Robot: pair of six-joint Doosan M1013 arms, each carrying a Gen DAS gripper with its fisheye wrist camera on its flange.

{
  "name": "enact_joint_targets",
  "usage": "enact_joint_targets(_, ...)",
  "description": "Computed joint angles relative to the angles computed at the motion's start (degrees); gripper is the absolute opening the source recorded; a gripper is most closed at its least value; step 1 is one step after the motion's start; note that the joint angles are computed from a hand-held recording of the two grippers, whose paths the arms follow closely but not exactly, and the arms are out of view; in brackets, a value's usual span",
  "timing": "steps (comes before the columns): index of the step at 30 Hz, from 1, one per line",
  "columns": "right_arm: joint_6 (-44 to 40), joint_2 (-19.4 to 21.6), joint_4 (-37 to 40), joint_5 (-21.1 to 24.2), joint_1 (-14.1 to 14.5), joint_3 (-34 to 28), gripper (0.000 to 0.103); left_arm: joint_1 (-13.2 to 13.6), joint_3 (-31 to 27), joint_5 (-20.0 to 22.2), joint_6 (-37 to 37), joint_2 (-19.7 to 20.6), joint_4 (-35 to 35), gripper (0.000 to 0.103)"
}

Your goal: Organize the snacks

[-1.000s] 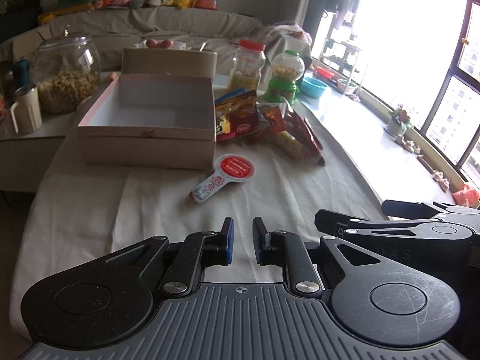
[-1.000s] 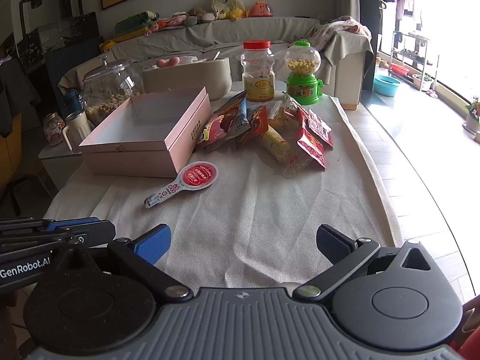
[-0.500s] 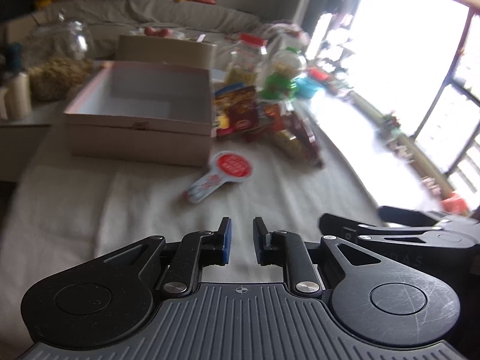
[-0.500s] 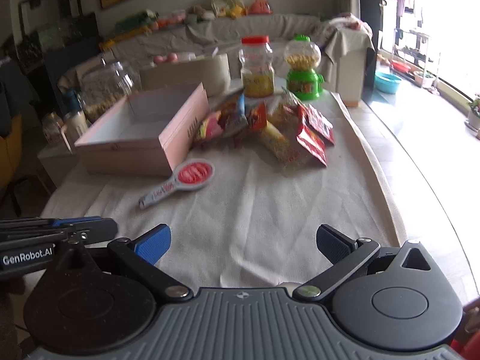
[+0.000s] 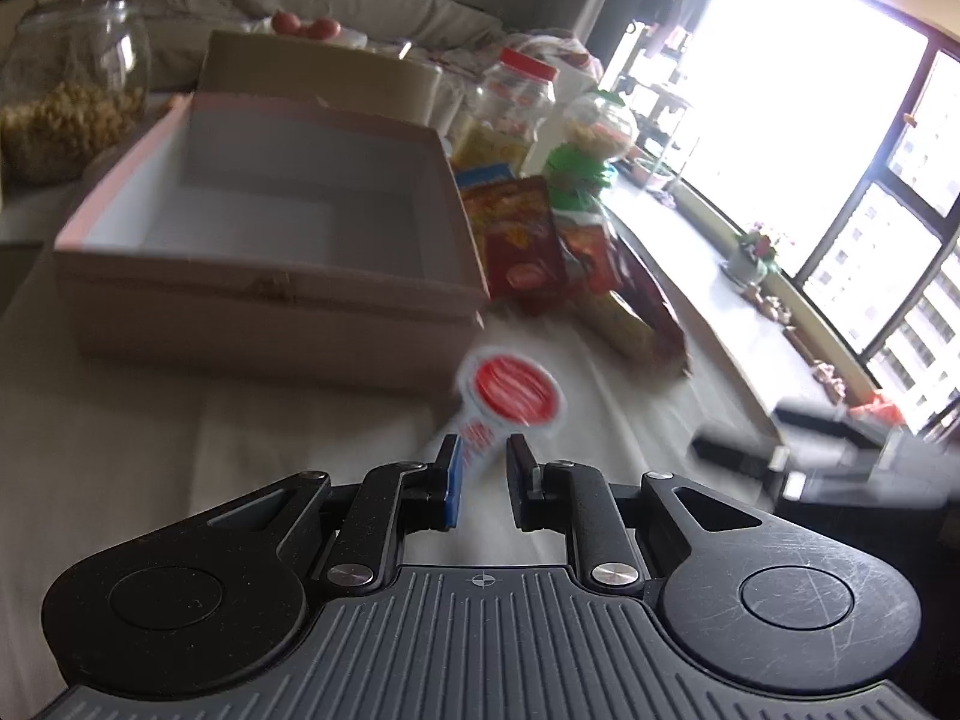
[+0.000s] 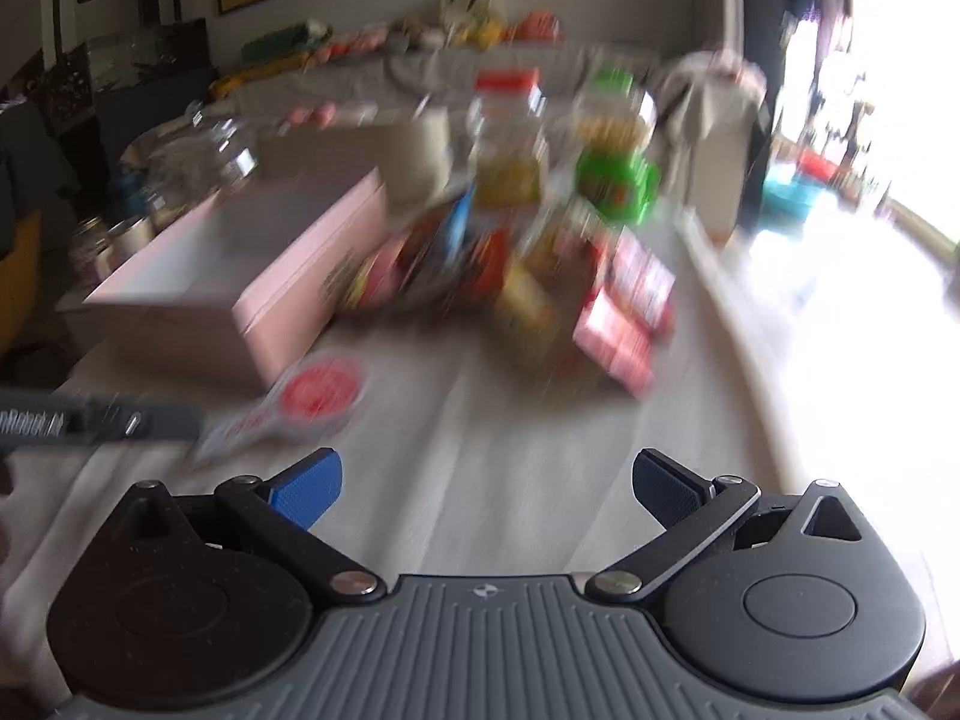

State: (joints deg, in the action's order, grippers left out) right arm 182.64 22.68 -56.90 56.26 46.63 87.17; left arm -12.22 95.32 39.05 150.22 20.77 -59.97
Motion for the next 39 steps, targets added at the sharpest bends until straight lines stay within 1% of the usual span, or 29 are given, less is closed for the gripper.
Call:
enact_joint_targets(1,-1.37,0.37,-1.40,0.49,-0.61,-0.72,0.103,-0.14,-0.37,-0.86,0.84,0.34,-0.33,0.019)
enact_joint_targets(2,-3.03,0.33,-2.83,-1.30,-1.62,-0.87,0.103,-0.22,-0.65,-1.54,1.58,0.62,-0.90,0.019)
enact_joint_targets(3,-1.81,-0.26,-4.25,-6.02,-2.67,0.00,0.103,-0.12,-1.07,-1.71,2.22,1.01,-1.71,0.019)
enact_joint_targets(4,-1.01,-0.78,-4.73,-11.84,-4.26,0.70,0.102,0.06,-1.59,-1.41,2.53,1.47,-2.55,0.019)
enact_joint_targets(5,-1.93,-0.84,-2.59,-16.84,-6.17,0.55,0.101,0.31,-2.16,-0.80,2.34,1.95,-3.23,0.019)
enact_joint_targets(7,-6.38,0.03,5.03,-21.62,-9.26,-1.12,0.072,0.84,-2.91,0.14,1.82,2.60,-4.22,0.019)
enact_joint_targets(9,-10.96,1.44,11.26,-23.68,-11.74,-2.89,0.065,1.37,-3.44,0.74,1.61,3.13,-4.49,0.019)
enact_joint_targets(10,-13.32,2.37,13.60,-23.63,-12.61,-4.09,0.063,1.63,-3.73,1.20,1.17,3.38,-4.18,0.019)
enact_joint_targets(11,-13.80,3.16,14.25,-23.31,-13.04,-5.02,0.063,1.78,-4.07,1.55,0.76,3.68,-3.79,0.019)
enact_joint_targets(13,-11.31,4.01,13.43,-25.24,-13.25,-5.40,0.062,1.92,-4.75,2.05,0.13,4.37,-3.27,0.019)
enact_joint_targets(15,-14.67,5.27,16.39,-24.70,-13.98,-7.36,0.062,2.23,-5.98,3.95,-1.34,5.49,-2.82,0.019)
enact_joint_targets(17,-19.94,6.05,21.49,-25.54,-14.94,-8.48,0.058,2.47,-6.43,4.89,-1.68,6.10,-3.59,0.018)
enact_joint_targets(18,-22.82,6.18,24.92,-26.04,-15.10,-9.07,0.050,2.57,-6.55,5.13,-1.73,6.29,-4.01,0.018)
enact_joint_targets(19,-23.93,6.05,26.03,-26.12,-14.98,-8.89,0.049,2.70,-6.68,5.48,-1.77,6.45,-4.45,0.018)
enact_joint_targets(20,-24.10,5.73,25.59,-26.16,-14.65,-8.37,0.049,2.80,-6.72,5.72,-1.75,6.51,-4.80,0.018)
enact_joint_targets(23,-22.65,3.50,25.21,-27.38,-13.91,-5.38,0.049,2.78,-7.23,5.79,-1.97,6.92,-4.78,0.018)
enact_joint_targets(25,-21.93,1.89,25.76,-28.15,-13.67,-3.33,0.044,2.68,-7.81,6.09,-2.49,7.42,-4.64,0.018)
enact_joint_targets(27,-23.21,0.22,28.30,-29.55,-13.50,-1.19,0.039,2.44,-8.31,6.56,-2.53,7.84,-4.37,0.018)
enact_joint_targets(28,-24.37,-0.44,29.71,-29.94,-13.47,-0.32,0.033,2.29,-8.69,7.09,-2.64,8.14,-3.83,0.019)
enact_joint_targets(29,-25.69,-1.36,32.00,-30.49,-13.38,0.92,0.031,2.04,-9.10,7.78,-2.89,8.44,-3.05,0.019)
enact_joint_targets(31,-26.26,-2.55,33.99,-30.67,-13.06,2.72,0.029,1.60,-10.09,9.90,-3.48,9.15,-1.31,0.019)
enact_joint_targets(33,-23.05,-3.32,30.95,-29.43,-12.10,4.05,0.029,1.31,-10.12,11.51,-2.41,9.37,-1.76,0.019)
enact_joint_targets(35,-19.09,-4.23,28.50,-30.21,-11.43,5.75,0.029,1.08,-9.87,12.75,-1.32,9.15,-1.97,0.019)
enact_joint_targets(37,-15.50,-4.47,25.44,-30.36,-10.73,6.47,0.029,0.73,-9.35,12.56,-0.64,8.59,-1.14,0.023)
enact_joint_targets(39,-15.29,-4.73,25.65,-31.72,-10.36,7.16,0.030,0.47,-9.20,13.07,-0.24,8.20,-0.10,0.023)
